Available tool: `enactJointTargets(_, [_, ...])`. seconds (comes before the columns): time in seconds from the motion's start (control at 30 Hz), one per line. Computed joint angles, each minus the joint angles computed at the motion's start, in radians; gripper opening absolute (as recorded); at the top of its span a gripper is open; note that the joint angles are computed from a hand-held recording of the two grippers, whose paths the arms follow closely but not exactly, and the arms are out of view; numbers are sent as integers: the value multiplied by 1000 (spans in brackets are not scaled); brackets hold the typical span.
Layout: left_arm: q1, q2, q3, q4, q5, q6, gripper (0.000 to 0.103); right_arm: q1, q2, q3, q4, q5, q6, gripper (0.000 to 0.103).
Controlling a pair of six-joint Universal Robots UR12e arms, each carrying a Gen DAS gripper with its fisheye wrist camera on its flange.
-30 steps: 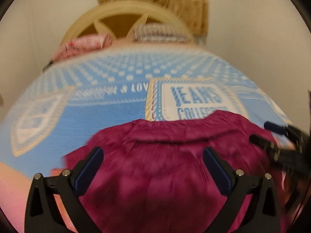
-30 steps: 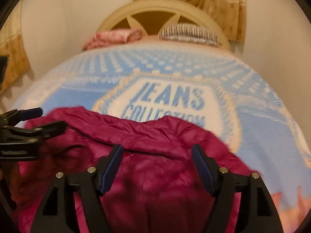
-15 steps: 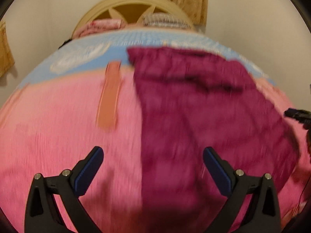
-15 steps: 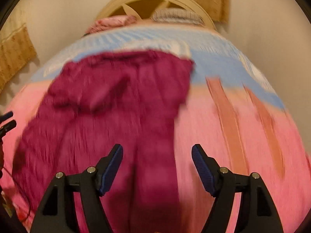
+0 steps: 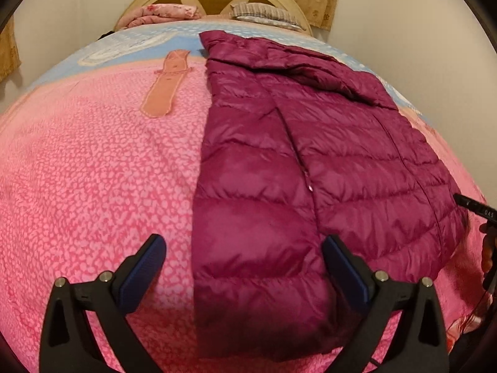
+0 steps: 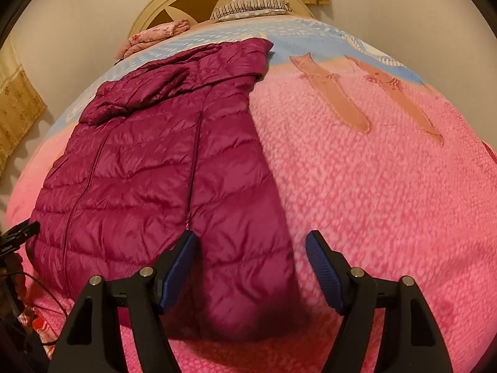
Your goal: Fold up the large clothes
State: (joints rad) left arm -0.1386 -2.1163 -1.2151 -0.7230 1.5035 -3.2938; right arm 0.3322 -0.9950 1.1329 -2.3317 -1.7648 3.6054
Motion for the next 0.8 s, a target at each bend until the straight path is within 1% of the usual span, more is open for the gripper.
enactJointTargets(0.03, [-1,5,-9,7,-6,5,93,-1,-4,8,-13,16,0,46])
enactJointTargets(0.07, [1,8,-15,11,-27,12,86,-3,-8,17,-26,40,5,40])
enactJointTargets(0.1, [7,13,-23,14,-80,15,67,-4,-11,25,-37,59,8,31])
enactJointTargets(0.13, [9,19,-33,23,-90,9,62,-4,-13,30,-46,68,8,25])
enactJointTargets(0.17, [6,22,-37,30,-82,14,58,-5,-16,38,-58,80,8,20])
enactJointTargets(0.2, [2,25,-41,34,-64,29,48,-6,-20,46,-75,95,10,13])
enactJointTargets(0.23, [-2,31,-46,41,-46,53,31,-6,-23,50,-85,103,9,9])
enactJointTargets(0.27, [-2,35,-49,43,-48,63,22,-5,-26,57,-100,110,3,8])
enactJointTargets(0.3, [1,40,-53,47,-64,66,12,-4,-29,61,-110,114,0,7])
enactJointTargets(0.4, [9,60,-72,71,-104,71,8,-2,-44,80,-157,136,-1,5])
enactJointTargets(0.47, [11,79,-90,95,-114,87,8,0,-59,96,-189,147,-5,4])
enactJointTargets(0.5, [14,88,-98,103,-129,90,8,0,-64,102,-198,151,-6,4])
enactJointTargets(0.67, [43,135,-140,151,-244,76,8,-2,-108,148,-251,185,6,4])
enactJointTargets(0.77, [53,155,-155,178,-279,71,8,-3,-132,169,-282,202,9,4])
enactJointTargets(0.8, [59,161,-158,189,-302,65,8,-3,-138,176,-291,205,11,4])
